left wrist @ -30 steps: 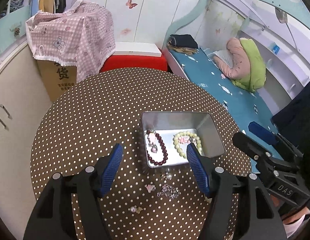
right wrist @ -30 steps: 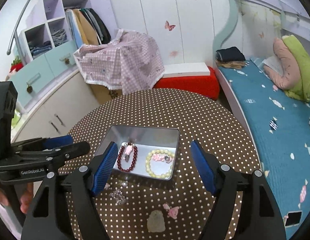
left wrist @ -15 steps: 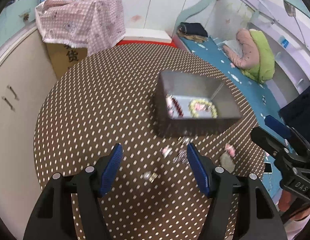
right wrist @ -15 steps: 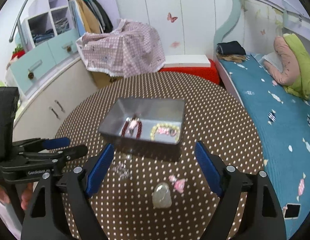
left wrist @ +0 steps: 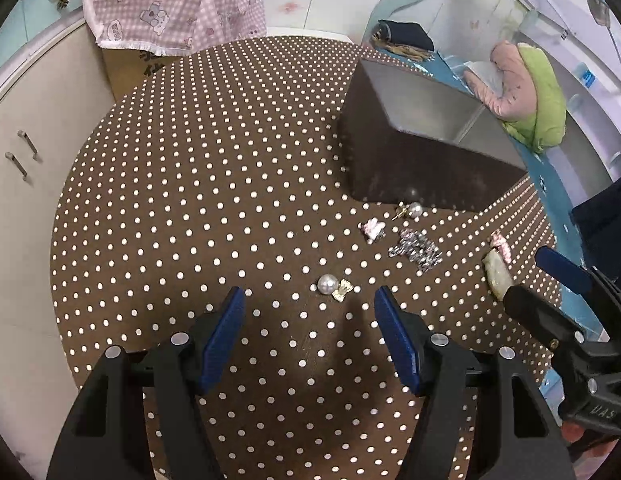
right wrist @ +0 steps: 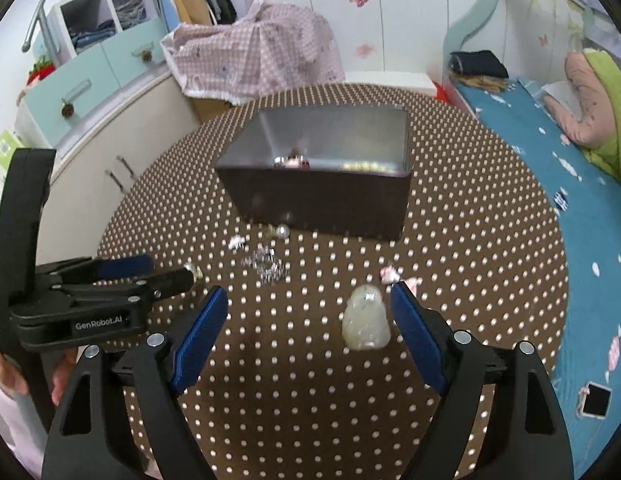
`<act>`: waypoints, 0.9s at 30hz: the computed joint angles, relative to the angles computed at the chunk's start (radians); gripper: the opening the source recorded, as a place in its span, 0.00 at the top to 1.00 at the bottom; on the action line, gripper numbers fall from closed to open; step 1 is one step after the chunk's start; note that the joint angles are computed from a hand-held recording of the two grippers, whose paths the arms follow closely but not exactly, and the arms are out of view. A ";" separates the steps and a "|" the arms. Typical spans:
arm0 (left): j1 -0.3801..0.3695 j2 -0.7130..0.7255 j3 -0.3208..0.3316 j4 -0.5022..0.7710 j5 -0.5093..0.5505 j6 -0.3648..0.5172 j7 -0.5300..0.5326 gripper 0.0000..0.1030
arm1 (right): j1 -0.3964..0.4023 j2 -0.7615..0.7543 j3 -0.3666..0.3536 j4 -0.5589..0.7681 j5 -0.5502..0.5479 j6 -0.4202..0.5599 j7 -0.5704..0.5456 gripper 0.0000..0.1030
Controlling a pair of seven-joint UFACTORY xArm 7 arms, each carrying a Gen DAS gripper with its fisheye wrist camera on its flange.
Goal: Organize jewelry
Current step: 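Withdraw from the box and grasp a pearl earring with the left tool, then grasp the silver chain earring with the right tool while the left tool holds the pearl earring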
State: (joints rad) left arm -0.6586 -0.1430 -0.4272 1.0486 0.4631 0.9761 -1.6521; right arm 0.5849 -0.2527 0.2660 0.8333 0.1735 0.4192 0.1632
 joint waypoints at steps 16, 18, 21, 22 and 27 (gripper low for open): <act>-0.048 0.071 0.004 0.056 0.136 0.083 -0.069 0.72 | 0.003 0.060 0.002 0.015 0.012 0.023 -0.003 0.22; -0.047 0.055 0.015 0.035 0.133 0.048 -0.060 0.84 | -0.006 0.073 0.009 0.026 -0.015 0.025 0.006 0.22; -0.042 0.044 0.012 0.019 0.133 0.024 -0.053 0.86 | -0.008 0.088 0.009 0.044 -0.026 0.036 -0.005 0.22; -0.041 0.040 0.011 0.014 0.133 0.016 -0.057 0.87 | -0.007 0.094 0.011 0.050 -0.031 0.037 -0.010 0.22; -0.018 -0.018 0.013 -0.056 0.096 -0.084 -0.085 0.88 | 0.002 0.102 0.018 0.062 -0.050 0.009 -0.044 0.22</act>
